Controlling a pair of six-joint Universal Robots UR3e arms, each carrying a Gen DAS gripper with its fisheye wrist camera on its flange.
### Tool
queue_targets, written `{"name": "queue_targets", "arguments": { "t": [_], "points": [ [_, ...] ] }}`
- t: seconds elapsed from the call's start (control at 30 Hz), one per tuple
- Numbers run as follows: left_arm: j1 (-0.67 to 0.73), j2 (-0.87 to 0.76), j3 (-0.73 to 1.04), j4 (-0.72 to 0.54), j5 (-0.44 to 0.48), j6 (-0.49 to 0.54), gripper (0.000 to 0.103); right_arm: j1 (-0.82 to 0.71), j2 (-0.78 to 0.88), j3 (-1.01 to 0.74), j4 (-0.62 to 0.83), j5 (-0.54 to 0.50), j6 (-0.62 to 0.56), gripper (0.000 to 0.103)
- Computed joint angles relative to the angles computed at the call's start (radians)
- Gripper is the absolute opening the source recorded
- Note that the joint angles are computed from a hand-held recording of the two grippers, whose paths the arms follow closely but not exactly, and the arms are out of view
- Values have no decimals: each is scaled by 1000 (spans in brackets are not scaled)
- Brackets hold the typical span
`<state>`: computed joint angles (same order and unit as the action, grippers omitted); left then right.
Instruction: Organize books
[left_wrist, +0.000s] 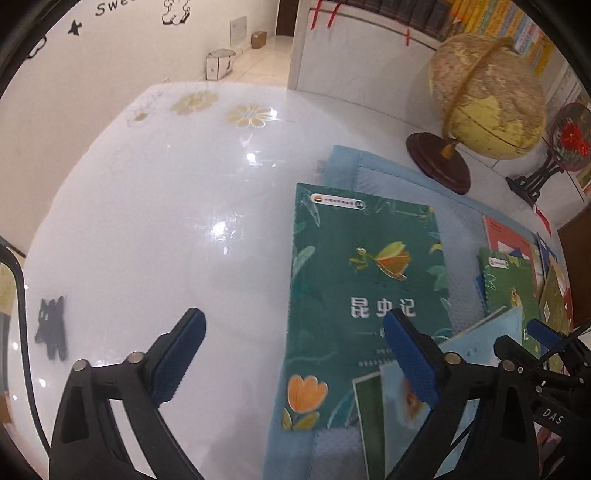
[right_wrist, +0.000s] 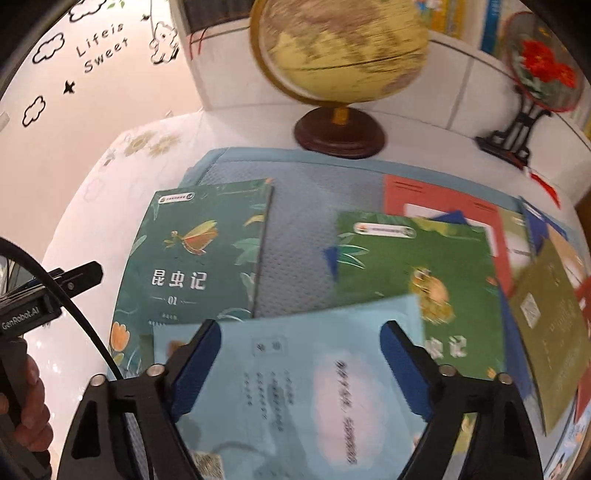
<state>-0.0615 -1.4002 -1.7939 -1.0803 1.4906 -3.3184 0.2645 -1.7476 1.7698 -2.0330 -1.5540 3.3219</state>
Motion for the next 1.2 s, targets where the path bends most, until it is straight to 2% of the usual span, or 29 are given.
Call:
{"name": "queue_targets", "arguments": {
  "t": [0.1, 0.3, 0.33, 0.4, 0.47, 0.5, 0.9, 1.0, 1.2],
  "points": [
    [33, -36, -6, 5, -40, 10, 81, -4, 76, -41, -13, 36, -10, 79],
    [65, -79, -26, 42, -89, 37, 79, -37, 206, -107, -24, 122, -19, 79],
    [69, -84, -31, 46, -101, 43, 74, -34, 219, -113, -26, 123, -22, 78],
    [79, -96, -34, 44, -124, 48, 64, -23, 262, -135, -37, 123, -32, 61],
    [97, -103, -54, 53, -157, 50, 49, -8, 313, -173, -29, 118, -38, 51],
    [104, -101, -63, 53, -170, 53, 47, -4, 328, -181, -31, 118, -38, 47],
    [148, -136, -75, 42, -329, 103, 46, 24, 428, -243, -81, 178, -67, 47],
    [120, -157, -50, 50, -293, 97, 46, 25, 434, -245, -90, 185, -60, 47],
    [152, -129, -49, 52, -343, 104, 46, 10, 420, -222, -104, 211, -57, 48]
  ]
}}
